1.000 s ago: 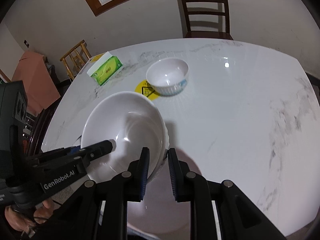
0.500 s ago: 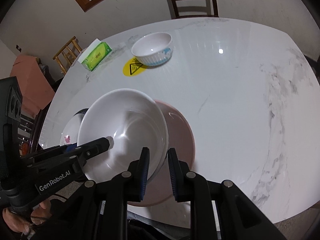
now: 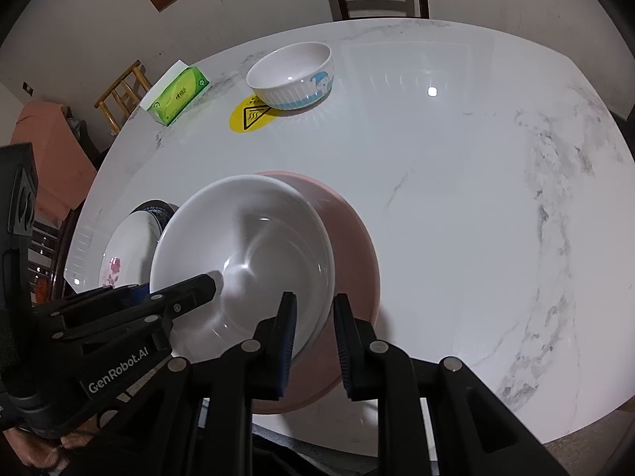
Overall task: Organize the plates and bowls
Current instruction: 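Lower the Rabbit bowl into the pink bowl with the left gripper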
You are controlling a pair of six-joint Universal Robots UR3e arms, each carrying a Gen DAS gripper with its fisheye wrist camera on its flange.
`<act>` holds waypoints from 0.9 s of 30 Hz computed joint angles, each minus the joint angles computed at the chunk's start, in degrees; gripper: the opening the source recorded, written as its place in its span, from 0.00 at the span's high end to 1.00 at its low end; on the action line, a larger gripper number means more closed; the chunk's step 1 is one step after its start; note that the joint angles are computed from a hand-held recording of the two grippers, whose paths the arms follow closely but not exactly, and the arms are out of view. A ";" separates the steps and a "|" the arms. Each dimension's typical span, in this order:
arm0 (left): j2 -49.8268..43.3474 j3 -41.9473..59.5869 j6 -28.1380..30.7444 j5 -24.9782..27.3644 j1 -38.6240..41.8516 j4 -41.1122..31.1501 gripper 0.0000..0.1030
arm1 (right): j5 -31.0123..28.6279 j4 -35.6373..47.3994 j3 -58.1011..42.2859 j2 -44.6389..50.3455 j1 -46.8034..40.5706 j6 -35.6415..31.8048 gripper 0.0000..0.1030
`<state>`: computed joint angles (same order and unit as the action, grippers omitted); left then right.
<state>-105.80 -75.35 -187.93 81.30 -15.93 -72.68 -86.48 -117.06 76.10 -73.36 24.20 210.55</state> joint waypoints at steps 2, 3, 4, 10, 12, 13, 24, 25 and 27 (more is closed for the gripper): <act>-0.26 0.24 -0.04 0.25 -0.15 0.01 0.88 | 0.05 0.19 -0.37 0.21 -0.04 0.01 0.81; -0.34 0.29 -0.06 0.40 -0.23 0.00 0.88 | -0.06 0.25 -0.45 0.30 0.05 0.03 0.81; -0.52 0.41 0.00 0.42 -0.26 -0.16 0.88 | -0.28 0.37 -0.68 0.41 0.15 0.03 0.81; -1.42 1.08 -0.30 0.42 -0.56 -0.91 0.87 | -2.02 1.80 -2.93 1.75 1.03 -0.50 0.79; -1.52 1.14 -0.36 0.29 -0.53 -0.96 0.87 | -2.82 2.26 -3.79 2.32 1.43 -0.70 0.79; -1.52 1.03 -0.46 0.24 -0.49 -0.87 0.87 | -3.12 2.51 -4.16 2.56 1.60 -0.87 0.78; -1.25 -0.17 -1.14 -0.10 -0.23 -0.06 0.86 | -5.77 4.02 -6.62 4.08 2.85 -1.89 0.78; -1.32 -0.09 -1.10 -0.15 -0.15 -0.13 0.84 | -6.09 4.25 -6.90 4.24 2.99 -1.98 0.78; -1.27 0.00 -1.17 -0.15 -0.11 -0.31 0.84 | -6.66 4.58 -7.27 4.45 3.29 -2.08 0.78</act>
<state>-107.07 -75.36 -189.10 81.15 -16.04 -72.99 -93.14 -112.48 68.83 -68.91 27.49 208.47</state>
